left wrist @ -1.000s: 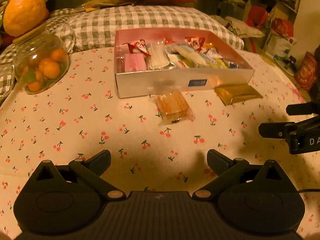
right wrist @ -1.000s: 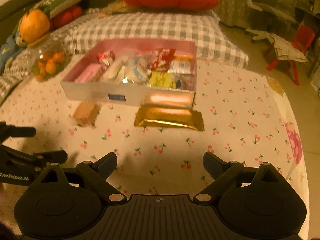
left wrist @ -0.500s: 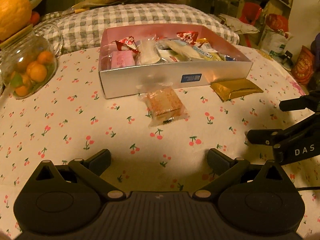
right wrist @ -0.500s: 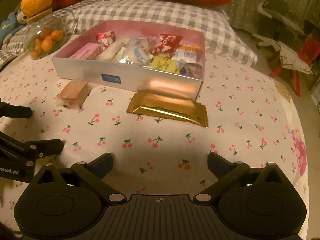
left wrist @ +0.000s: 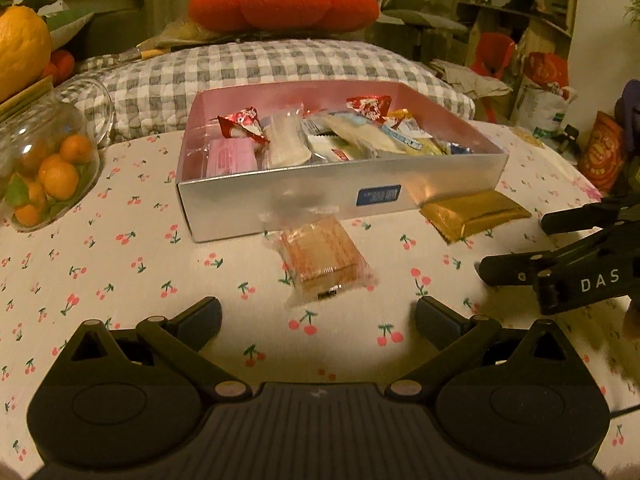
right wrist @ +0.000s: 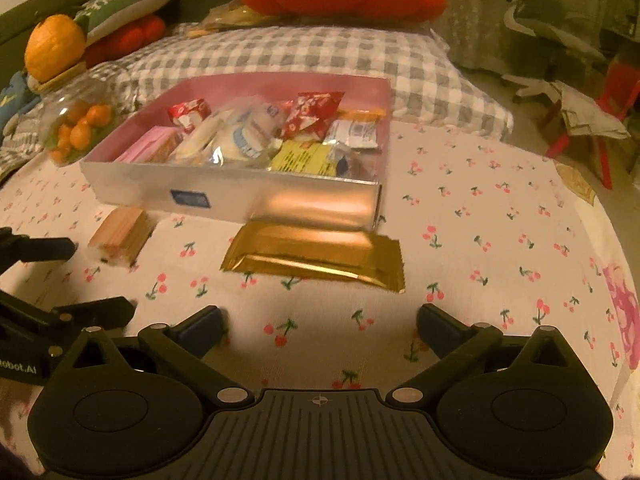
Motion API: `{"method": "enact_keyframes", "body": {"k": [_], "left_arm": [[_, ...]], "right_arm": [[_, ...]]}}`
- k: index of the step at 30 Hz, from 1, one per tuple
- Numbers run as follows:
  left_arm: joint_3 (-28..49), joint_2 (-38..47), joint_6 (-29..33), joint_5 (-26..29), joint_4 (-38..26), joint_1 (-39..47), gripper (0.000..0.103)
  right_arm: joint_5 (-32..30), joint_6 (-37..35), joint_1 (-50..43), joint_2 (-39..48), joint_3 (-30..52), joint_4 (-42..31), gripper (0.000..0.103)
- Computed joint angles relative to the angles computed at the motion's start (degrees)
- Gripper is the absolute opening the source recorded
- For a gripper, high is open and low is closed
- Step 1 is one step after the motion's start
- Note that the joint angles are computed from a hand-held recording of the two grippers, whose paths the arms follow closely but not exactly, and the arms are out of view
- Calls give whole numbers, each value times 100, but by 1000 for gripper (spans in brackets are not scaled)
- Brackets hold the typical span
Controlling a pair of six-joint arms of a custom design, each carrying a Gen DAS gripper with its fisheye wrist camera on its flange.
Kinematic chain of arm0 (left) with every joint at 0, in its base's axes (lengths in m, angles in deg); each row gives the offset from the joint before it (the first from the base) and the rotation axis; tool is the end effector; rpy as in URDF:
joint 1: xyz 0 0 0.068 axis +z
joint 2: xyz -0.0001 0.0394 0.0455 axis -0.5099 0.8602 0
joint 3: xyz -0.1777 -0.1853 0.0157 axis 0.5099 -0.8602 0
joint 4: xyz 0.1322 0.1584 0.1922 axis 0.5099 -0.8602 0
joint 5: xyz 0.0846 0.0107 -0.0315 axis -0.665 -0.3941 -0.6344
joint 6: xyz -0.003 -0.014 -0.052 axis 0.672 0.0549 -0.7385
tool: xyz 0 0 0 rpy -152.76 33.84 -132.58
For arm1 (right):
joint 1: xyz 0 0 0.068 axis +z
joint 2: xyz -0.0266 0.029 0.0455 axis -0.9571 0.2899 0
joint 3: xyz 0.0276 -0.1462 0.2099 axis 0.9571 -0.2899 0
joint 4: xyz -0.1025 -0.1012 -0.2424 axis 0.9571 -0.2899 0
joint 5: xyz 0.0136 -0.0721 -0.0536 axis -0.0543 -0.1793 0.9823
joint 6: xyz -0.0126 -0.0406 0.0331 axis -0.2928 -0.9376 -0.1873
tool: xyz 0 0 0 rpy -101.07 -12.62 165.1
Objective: Organize snacks
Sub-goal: 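Withdraw both open grippers from the box toward the last snacks, then grasp the tan wafer biscuit packet with the left gripper while the right grasps the gold foil packet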
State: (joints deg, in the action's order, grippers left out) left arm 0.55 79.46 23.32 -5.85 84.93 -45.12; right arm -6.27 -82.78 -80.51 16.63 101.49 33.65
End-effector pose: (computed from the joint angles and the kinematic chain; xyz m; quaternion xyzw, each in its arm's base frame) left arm 0.2827 -0.0801 0.1292 0.2224 0.8915 -0.1100 0.3790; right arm 0.2514 -0.0284 0.1200 -0.0049 0.9403 0.0174 0.3398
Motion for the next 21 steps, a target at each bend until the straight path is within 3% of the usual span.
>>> {"method": "enact_keyframes", "body": {"k": [12,21], "left_arm": [[316,379,-418,-326,140,-207,102],[316,367,-498,-269,179,-154,94]], "right_arm": [[86,172,106,513,126,687,103],[5,183,152,686,221,809,103]]}}
